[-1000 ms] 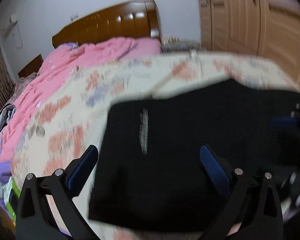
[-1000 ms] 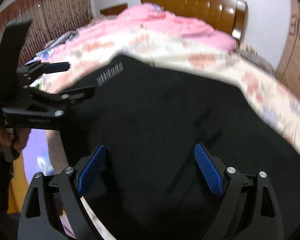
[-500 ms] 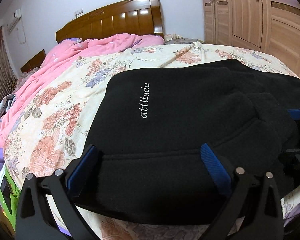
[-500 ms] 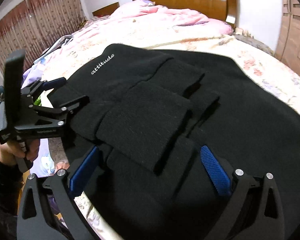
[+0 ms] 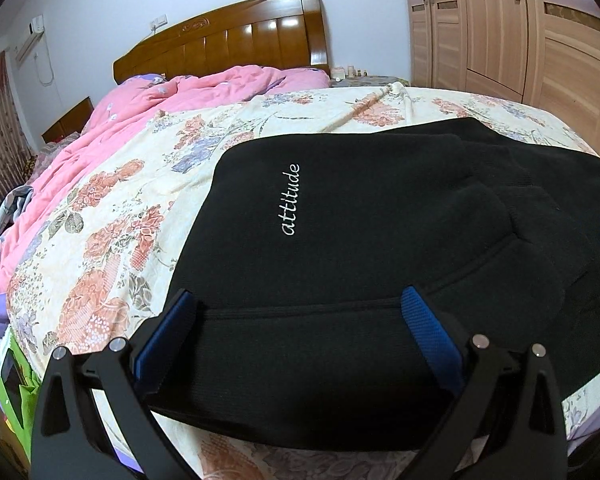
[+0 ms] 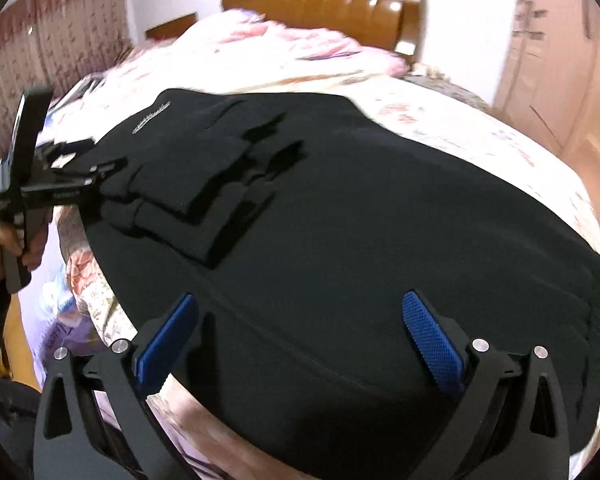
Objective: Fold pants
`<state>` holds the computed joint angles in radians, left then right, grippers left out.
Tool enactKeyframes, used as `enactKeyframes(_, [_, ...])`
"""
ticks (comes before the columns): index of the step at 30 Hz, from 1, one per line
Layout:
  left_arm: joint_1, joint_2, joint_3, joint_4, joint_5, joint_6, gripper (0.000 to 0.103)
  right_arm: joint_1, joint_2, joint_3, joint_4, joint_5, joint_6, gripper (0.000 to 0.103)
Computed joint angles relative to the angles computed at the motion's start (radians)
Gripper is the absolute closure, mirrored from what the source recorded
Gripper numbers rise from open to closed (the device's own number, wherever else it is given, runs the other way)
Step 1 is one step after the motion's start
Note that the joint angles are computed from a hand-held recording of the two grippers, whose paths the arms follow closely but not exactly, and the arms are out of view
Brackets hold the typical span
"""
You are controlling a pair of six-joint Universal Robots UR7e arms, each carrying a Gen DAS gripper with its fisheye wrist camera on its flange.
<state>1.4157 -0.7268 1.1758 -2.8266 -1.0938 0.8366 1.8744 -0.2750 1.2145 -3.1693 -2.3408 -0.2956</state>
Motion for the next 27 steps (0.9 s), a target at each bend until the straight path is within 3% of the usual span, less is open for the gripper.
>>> enactKeyframes(2, [0.001, 0.0, 0.002, -0.004, -0.002, 0.0, 0.001, -0.013, -0.015, 0.037, -0.001, -0.053, 0.016, 0.005])
enactKeyframes(4, [0.0, 0.001, 0.001, -0.003, 0.003, -0.002, 0.001, -0.034, -0.062, 0.13, -0.082, 0.016, 0.029, 0.004])
enactKeyframes(12, [-0.006, 0.008, -0.007, 0.005, 0.03, -0.012, 0.001, -0.034, -0.109, 0.227, -0.187, -0.033, 0.028, 0.004])
enactKeyframes(14, [-0.008, 0.01, -0.008, 0.006, 0.036, -0.015, 0.001, -0.042, -0.125, 0.271, -0.241, -0.012, -0.006, 0.004])
enactKeyframes(17, [-0.011, 0.013, -0.012, 0.01, 0.048, -0.019, 0.001, -0.031, -0.143, 0.313, -0.274, -0.025, 0.027, 0.005])
enactKeyframes(19, [-0.013, 0.013, -0.011, 0.014, 0.056, -0.025, 0.001, -0.033, -0.163, 0.361, -0.365, -0.007, 0.036, 0.005])
enactKeyframes(21, [-0.016, 0.012, -0.011, 0.018, 0.065, -0.029, 0.001, -0.038, -0.158, 0.368, -0.374, -0.055, 0.024, 0.004])
enactKeyframes(22, [-0.018, 0.013, -0.011, 0.022, 0.07, -0.031, 0.001, -0.047, -0.163, 0.392, -0.389, -0.036, -0.01, 0.004])
enactKeyframes(23, [-0.02, 0.013, -0.013, 0.027, 0.078, -0.035, 0.001, -0.047, -0.154, 0.395, -0.416, -0.04, -0.045, 0.004])
enactKeyframes(25, [-0.037, 0.009, -0.016, 0.055, 0.137, -0.073, 0.001, -0.04, -0.149, 0.398, -0.413, -0.061, -0.038, 0.005])
enactKeyframes(27, [-0.064, -0.009, 0.022, 0.024, 0.194, -0.076, 0.002, -0.049, -0.176, 0.444, -0.452, 0.0, 0.004, 0.005])
